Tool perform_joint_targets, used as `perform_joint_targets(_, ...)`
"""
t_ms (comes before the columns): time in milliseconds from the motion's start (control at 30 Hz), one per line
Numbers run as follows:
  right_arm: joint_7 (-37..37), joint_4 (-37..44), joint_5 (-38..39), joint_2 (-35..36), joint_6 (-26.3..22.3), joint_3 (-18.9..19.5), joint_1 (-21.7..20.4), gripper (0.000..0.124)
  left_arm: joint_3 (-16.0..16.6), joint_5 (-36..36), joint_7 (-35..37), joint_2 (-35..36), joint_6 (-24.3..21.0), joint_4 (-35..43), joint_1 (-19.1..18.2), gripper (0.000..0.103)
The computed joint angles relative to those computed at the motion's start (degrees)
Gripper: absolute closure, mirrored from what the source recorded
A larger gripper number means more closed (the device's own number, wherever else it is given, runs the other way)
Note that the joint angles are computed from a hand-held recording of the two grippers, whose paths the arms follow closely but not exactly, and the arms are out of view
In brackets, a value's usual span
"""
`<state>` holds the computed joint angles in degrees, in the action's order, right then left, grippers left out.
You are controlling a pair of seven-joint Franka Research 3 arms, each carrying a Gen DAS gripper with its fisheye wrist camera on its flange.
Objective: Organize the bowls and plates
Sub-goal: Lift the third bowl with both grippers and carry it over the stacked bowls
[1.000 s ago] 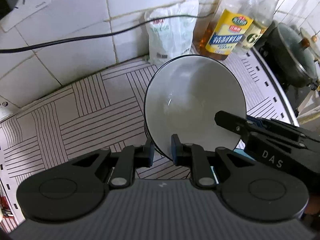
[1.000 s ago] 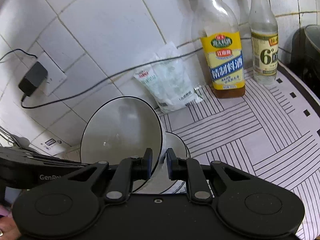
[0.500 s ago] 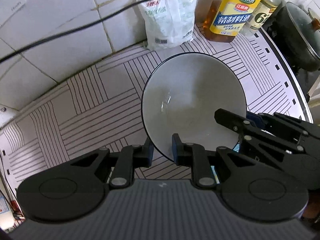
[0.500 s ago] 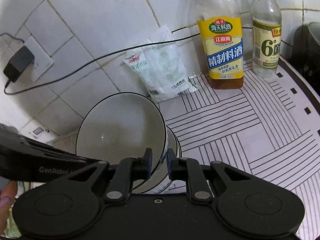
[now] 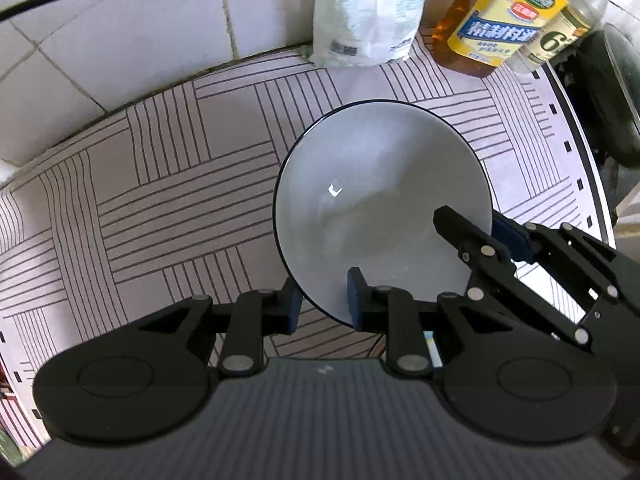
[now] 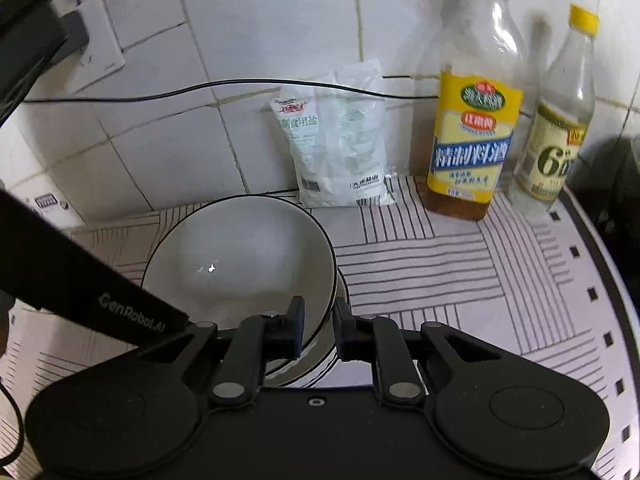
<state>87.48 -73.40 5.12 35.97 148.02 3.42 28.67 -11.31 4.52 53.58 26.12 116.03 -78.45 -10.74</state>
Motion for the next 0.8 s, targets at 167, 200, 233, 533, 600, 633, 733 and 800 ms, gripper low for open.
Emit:
perform_joint_targets(167, -1.19, -0.5, -0.4, 0.23, 2.18, -0.12, 0.13, 0.106, 0.23, -0.01, -2.06, -1.02, 2.48, -2.32, 0.08, 0.082)
perform_joint_targets(200, -1.06, -0.78, -1.3, 0.15, 2.73, -0.78, 0.66, 0.105, 0.23, 0.14, -2.25, -1.05, 2.64, -2.42, 0.04, 0.081)
perform_joint_targets(233, -0.68, -0.84, -2.69, 0.18, 2.96, -1.75, 1.45, 0.105, 0.23, 0.26, -2.5, -1.11, 2.72, -2.53, -0.01, 0.081)
perform_joint_targets(533, -5.11, -2.23, -1.21, -0.18, 3.59, 0.67, -0.95, 0.101, -0.04, -0.5, -3.56, -2.37, 6.91, -5.97, 0.65, 0.079)
perform_joint_targets(600, -7.76, -3.31, 0.36, -0.92, 3.66, 1.85, -2.11, 0.1, -0.42, -1.83, -2.88, -3.46, 8.8, -7.89, 1.39, 0.075)
perform_joint_targets(633, -10.01, -4.56, 2.32, -1.75, 4.39, 3.31, -3.47, 0.099, -1.11, -4.58, -1.82, -4.39, 10.69, -9.53, 2.59, 0.071)
perform_joint_targets(733, -17.92, -8.02, 10.41, -4.14, 5.97, 8.18, -8.28, 0.09, -2.27, -12.54, -0.03, -8.45, 17.96, -16.34, 5.35, 0.065)
perform_joint_targets(800, -22.9, -9.98, 14.98, -5.58, 6.58, 9.93, -10.41, 0.083, -1.98, -14.06, 0.31, -11.31, 22.11, -20.53, 5.62, 0.063)
